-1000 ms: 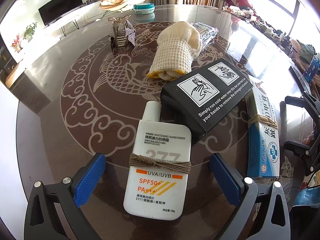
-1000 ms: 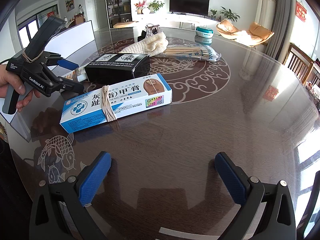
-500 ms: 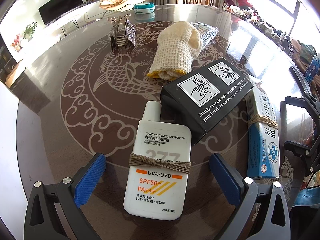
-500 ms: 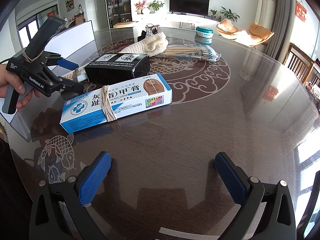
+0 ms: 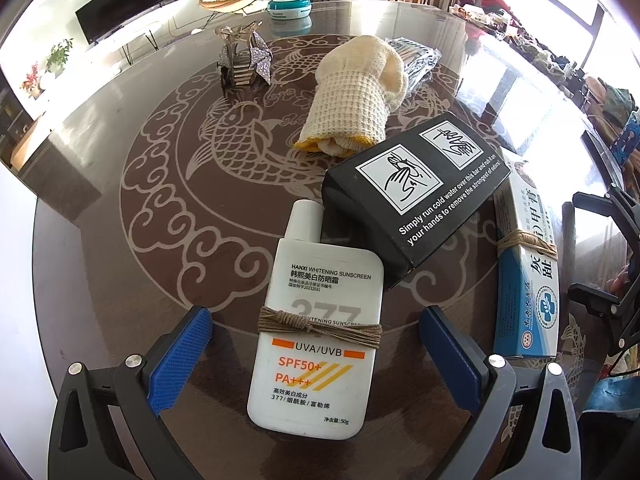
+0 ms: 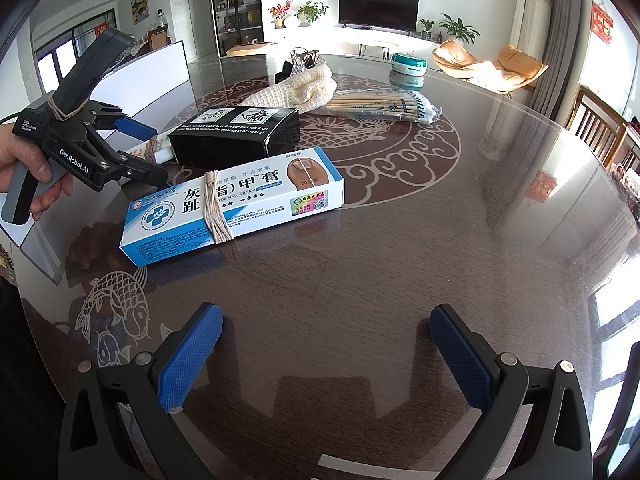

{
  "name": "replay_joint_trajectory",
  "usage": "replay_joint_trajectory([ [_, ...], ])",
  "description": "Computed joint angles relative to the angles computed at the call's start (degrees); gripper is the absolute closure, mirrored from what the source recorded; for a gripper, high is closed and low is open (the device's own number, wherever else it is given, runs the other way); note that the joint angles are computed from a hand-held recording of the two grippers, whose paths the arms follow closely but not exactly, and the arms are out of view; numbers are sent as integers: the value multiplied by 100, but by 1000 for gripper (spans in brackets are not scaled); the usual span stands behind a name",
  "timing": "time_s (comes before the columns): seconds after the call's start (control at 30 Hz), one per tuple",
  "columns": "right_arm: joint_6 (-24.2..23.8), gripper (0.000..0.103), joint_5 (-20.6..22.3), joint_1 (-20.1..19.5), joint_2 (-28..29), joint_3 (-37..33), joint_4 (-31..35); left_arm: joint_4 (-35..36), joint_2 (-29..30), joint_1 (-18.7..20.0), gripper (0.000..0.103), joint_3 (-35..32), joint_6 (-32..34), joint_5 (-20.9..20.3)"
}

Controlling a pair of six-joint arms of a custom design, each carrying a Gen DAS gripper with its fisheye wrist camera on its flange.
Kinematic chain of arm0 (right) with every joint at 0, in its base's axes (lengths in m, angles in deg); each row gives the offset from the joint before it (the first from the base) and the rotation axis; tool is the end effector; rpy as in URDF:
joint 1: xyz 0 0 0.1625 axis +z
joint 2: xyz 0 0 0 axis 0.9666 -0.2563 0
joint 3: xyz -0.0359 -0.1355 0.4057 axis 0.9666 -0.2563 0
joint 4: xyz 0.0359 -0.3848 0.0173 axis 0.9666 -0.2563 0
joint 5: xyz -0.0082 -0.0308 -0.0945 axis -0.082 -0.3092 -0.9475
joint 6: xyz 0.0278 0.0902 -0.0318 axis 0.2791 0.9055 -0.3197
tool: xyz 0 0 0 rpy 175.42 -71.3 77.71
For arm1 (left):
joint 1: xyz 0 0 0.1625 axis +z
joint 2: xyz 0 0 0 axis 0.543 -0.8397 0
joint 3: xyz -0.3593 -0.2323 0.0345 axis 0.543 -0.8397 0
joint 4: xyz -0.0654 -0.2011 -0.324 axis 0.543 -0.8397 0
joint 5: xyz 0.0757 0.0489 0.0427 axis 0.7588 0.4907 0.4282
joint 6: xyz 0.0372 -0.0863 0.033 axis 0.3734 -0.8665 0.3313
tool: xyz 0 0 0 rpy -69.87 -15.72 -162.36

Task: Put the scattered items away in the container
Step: 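Lower the open left gripper around the sunscreen bottle, then close the left gripper on the sunscreen bottle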

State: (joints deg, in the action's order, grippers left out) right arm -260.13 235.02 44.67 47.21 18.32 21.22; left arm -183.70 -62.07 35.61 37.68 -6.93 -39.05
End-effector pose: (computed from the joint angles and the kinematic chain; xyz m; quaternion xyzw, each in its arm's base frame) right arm 0.2850 -0.3975 -0.0750 0.0660 -0.8643 0.3137 0.3876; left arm -0.0345 -0.5850 0.2475 0.4847 0.8366 0.0167 0.2546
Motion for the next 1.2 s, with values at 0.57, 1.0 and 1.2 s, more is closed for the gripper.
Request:
replay_joint_trajectory([
  [0.57, 13, 0, -5, 8, 12, -18, 19, 1141, 39, -52, 50, -601, -1844, 881],
  [1.0, -75, 0, 281, -223, 440, -1287, 1372, 1278, -40, 329, 9, -836, -2105, 1070],
  [1.2, -1017, 1, 30, -550, 461, -1814, 1082, 1400, -105, 411, 0, -817, -1915, 1057],
])
